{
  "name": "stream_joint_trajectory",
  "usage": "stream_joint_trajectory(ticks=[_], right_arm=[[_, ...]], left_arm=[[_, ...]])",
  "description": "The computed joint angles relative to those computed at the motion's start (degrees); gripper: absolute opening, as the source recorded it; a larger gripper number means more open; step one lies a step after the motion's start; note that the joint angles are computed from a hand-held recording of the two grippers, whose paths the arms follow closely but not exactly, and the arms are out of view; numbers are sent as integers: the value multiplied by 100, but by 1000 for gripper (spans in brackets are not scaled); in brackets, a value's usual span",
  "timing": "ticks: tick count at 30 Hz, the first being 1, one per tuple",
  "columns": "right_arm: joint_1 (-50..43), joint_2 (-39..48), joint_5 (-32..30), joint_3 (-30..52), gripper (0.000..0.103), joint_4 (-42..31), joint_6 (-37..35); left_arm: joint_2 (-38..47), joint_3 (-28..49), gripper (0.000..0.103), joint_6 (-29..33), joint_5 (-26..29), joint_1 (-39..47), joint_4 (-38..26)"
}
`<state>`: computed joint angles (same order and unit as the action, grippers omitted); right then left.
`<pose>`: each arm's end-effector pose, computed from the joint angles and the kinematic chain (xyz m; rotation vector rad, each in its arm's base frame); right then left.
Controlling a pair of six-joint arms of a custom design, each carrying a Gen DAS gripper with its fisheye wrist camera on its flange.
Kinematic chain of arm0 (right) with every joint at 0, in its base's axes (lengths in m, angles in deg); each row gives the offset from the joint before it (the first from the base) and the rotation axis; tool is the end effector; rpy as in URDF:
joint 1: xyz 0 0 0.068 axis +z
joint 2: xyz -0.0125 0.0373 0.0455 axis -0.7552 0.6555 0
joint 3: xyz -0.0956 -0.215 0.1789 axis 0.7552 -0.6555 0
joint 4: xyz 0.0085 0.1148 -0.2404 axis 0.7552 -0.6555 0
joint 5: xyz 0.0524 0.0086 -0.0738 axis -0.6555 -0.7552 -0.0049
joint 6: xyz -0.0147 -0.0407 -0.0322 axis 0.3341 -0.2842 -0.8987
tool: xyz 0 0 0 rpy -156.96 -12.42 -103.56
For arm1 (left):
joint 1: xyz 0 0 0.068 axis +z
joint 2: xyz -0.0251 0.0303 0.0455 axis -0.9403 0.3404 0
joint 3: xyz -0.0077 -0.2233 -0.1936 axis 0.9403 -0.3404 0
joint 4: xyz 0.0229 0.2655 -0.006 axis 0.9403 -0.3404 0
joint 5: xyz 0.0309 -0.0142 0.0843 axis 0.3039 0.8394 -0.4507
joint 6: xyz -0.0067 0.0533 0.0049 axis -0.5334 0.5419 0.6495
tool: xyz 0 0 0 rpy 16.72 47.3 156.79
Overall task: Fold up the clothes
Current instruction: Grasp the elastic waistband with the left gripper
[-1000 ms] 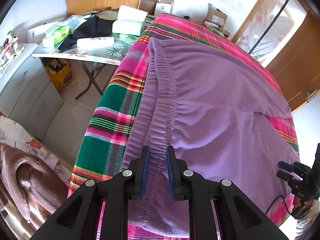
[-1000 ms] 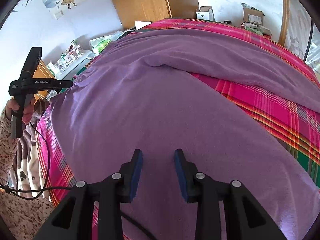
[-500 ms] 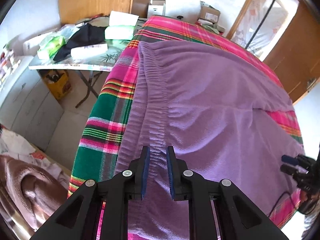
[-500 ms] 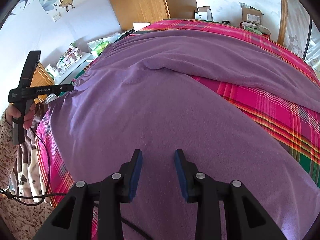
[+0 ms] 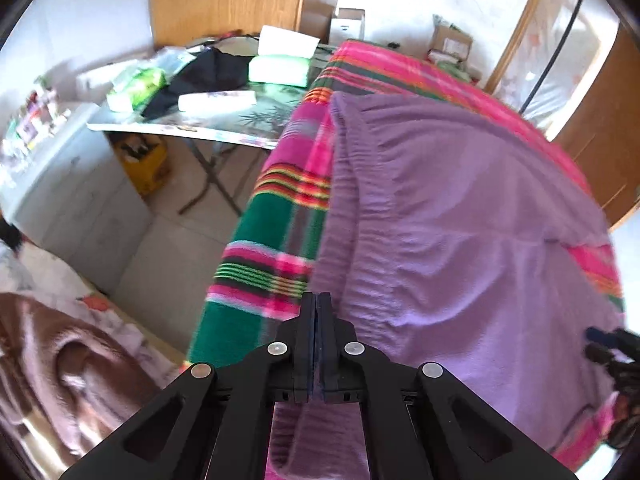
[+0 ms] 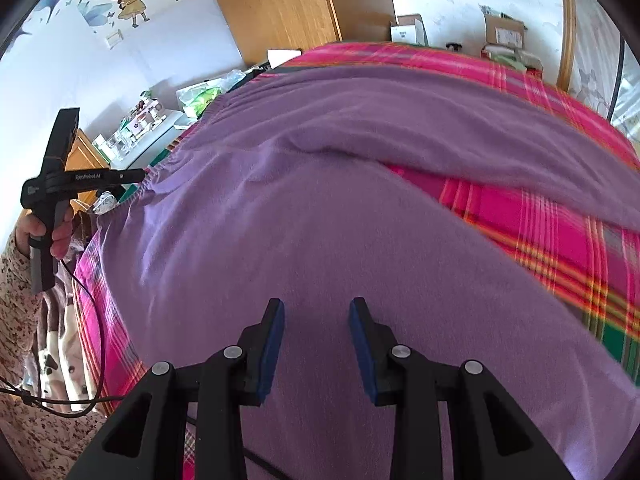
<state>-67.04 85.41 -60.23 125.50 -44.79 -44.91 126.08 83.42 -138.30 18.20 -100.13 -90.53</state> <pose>0.3844 -0.1038 0.1245 -1.2526 2.3779 0.6451 0.1897 -0.0921 0.1206 -0.9750 2.3978 0.0220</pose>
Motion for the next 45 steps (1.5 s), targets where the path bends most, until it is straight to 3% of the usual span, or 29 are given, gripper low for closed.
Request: stream_joint_trajectory(ticks=[4, 10, 20, 25, 31, 35, 39, 45], right_arm=[[126, -33, -125, 73, 34, 17, 159], [420, -33, -58, -130, 34, 179, 356], [647, 0, -154, -208, 34, 271, 586], [688, -14, -197, -262, 35, 349, 656], [673, -27, -269, -319, 35, 379, 728], [648, 7, -293, -274, 35, 338, 730], [630, 27, -321, -260, 35, 332, 744], [672, 18, -397, -301, 35, 399, 879]], left_arm=[[-239, -91, 6, 401, 317, 268, 434], [229, 198, 27, 973, 846, 627, 853], [1004, 821, 29, 1419, 527, 681, 434], [942, 710, 29, 1464, 614, 824, 633], [978, 674, 28, 1445, 537, 802, 793], [1055, 795, 11, 1413, 178, 581, 593], [620, 447, 6, 1291, -90, 434, 928], [597, 210, 5, 1396, 310, 628, 1508]])
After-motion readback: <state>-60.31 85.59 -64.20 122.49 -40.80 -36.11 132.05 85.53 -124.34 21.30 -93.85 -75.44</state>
